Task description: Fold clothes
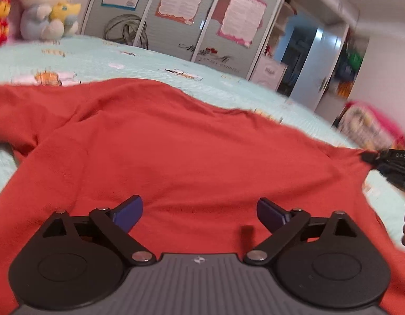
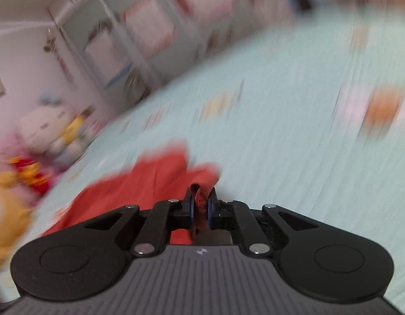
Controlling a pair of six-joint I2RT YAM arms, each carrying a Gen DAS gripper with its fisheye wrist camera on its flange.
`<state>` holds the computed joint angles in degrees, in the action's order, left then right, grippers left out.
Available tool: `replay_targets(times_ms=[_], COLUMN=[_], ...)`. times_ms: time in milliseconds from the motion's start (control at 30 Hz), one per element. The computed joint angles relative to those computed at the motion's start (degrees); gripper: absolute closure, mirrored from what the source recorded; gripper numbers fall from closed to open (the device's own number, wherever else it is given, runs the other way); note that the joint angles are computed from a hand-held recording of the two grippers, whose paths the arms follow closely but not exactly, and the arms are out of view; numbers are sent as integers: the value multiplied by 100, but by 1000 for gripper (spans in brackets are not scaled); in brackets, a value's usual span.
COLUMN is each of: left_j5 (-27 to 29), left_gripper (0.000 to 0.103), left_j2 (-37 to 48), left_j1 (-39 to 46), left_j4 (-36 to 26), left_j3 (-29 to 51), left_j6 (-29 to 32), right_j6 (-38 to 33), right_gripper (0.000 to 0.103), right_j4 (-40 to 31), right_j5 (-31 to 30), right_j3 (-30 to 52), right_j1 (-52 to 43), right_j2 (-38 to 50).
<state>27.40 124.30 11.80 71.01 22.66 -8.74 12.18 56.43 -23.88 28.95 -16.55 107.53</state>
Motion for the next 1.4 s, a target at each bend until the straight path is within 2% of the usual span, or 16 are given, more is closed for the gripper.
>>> replay_targets(times_ms=[67,133,233,300,333,433,500,567,633,700,967,1067,1167,1200,1300,1400], left_j5=[219,162,184,196,211,257,288,288,284,275,289,316,343,362,381,382], left_gripper=[3,3,3,3,3,2,2,1,1,1,1,1,1,0,0,0], left_j2=[66,47,60,66,80,109,142,148,149,150,149,158,168,182,198,199], left_j1=[103,59,58,59,68,98,115,115,113,111,134,149,156,164,174,177], left_j4=[89,88,97,105,140,147,173,194,196,191,166,172,182,192,196,183], left_j3=[34,27,44,50,32,60,74,67,69,74,95,101,110,120,137,148], left_j6=[-168,-162,-194,-209,-210,-214,-223,-234,-233,-221,-213,-228,-247,-256,-261,-254], right_j6=[-1145,-2729,-3544,-3093,-2619,-447,832,1514,1566,1530,3197,4688,6448,6561,5709,3244], right_gripper=[97,102,101,96,94,84,67,59,59,58,50,38,43,59,86,91], right_j4=[1185,1709,821,-589,-605,1045,1474,-147,-2507,-3188,-1440,-274,596,686,1142,1191], right_j5=[1231,1850,968,-309,-912,-2366,-2625,-2437,-3113,-3808,-3114,-3093,-3767,-3768,-3034,-1526], right_j3=[-690,-1097,-1221,-966,-954,-1176,-1119,-729,126,514,914,1626,2928,3206,3004,2141], right_j1=[537,1229,1741,1655,1487,432,-392,-1193,-2026,-2515,-1216,-857,-776,-778,-849,-740], right_j2=[-442,-634,-862,-1004,-837,-35,77,-423,-344,158,1354,2179,3332,3475,3181,2406])
